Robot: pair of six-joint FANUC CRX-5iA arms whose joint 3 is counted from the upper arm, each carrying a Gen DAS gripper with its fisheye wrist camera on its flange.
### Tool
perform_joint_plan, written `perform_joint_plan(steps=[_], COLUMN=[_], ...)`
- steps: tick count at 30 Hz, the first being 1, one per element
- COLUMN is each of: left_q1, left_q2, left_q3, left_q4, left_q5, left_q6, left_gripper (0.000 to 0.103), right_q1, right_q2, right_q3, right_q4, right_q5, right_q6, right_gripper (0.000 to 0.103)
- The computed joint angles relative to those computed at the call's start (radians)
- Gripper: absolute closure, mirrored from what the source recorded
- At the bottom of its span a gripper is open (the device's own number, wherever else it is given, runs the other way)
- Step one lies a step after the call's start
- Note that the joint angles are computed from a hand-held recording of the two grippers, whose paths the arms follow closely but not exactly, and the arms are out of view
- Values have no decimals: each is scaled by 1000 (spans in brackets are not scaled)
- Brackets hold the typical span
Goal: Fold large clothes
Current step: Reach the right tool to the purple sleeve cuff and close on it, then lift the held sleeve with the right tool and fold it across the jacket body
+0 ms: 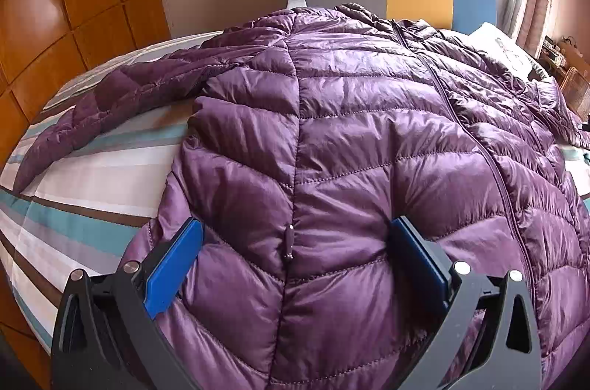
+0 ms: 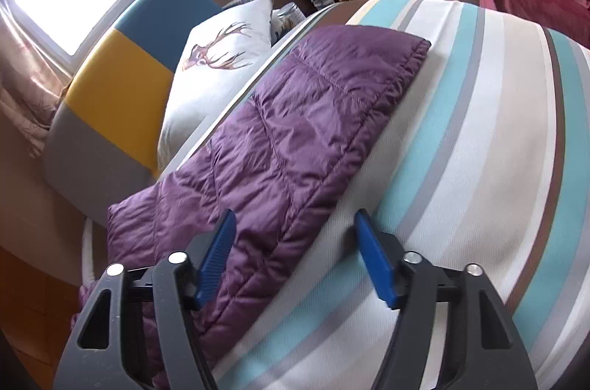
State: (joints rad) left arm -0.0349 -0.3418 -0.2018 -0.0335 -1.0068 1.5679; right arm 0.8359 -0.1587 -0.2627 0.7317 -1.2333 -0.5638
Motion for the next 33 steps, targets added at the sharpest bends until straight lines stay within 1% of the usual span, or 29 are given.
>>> perform_joint_plan(steps=[2,3,5,7,8,13,17,20,22,24,25,26,28,30,31,32,33], left_q1=[0,-1,3,7,7,15,13,18,22,25,26,23,0,-20,-23,-22,-21], left_q2=[-2,-2,-6,-9,-9,-12,-24,-34,-31,-18,-17,-9,10,31,45,62,86], left_q3=[-1,-1,-5,-10,-10,-16,-28,-37,-34,-15,-11,3,44,86,106,124,145], left_q4=[-2,-1,6,14,14,28,32,37,41,42,41,30,-33,-100,-121,-130,-139], left_q5=[-1,-1,1,3,3,6,12,18,15,-6,-11,-23,-35,-45,-56,-70,-88], left_q6=[-1,-2,-5,-10,-10,-22,-29,-40,-47,-47,-49,-45,-7,50,71,81,84], left_gripper=[2,2,2,2,2,2,2,2,2,2,2,2,2,2,2,2,2], right_q1=[-13,-17,-18,-17,-6,69,156,194,200,203,206,211,215,209,204,192,183], right_q2=[27,24,1,-28,-36,-75,-77,-81,-92,-101,-101,-106,-124,-134,-143,-159,-170], right_q3=[26,18,-12,-45,-52,-85,-80,-92,-115,-132,-134,-146,-177,-189,-200,-218,-228], right_q4=[-9,-3,9,24,32,63,55,59,81,87,87,96,117,124,130,137,142], right_q5=[-36,-31,-6,26,14,-64,-182,-222,-213,-214,-234,-257,-274,-286,-280,-259,-242], right_q6=[19,5,-27,-53,-65,-151,-233,-317,-372,-431,-464,-512,-579,-587,-586,-586,-585], right_gripper=[68,72,85,89,91,91,91,91,90,77,66,64,64,66,76,82,83])
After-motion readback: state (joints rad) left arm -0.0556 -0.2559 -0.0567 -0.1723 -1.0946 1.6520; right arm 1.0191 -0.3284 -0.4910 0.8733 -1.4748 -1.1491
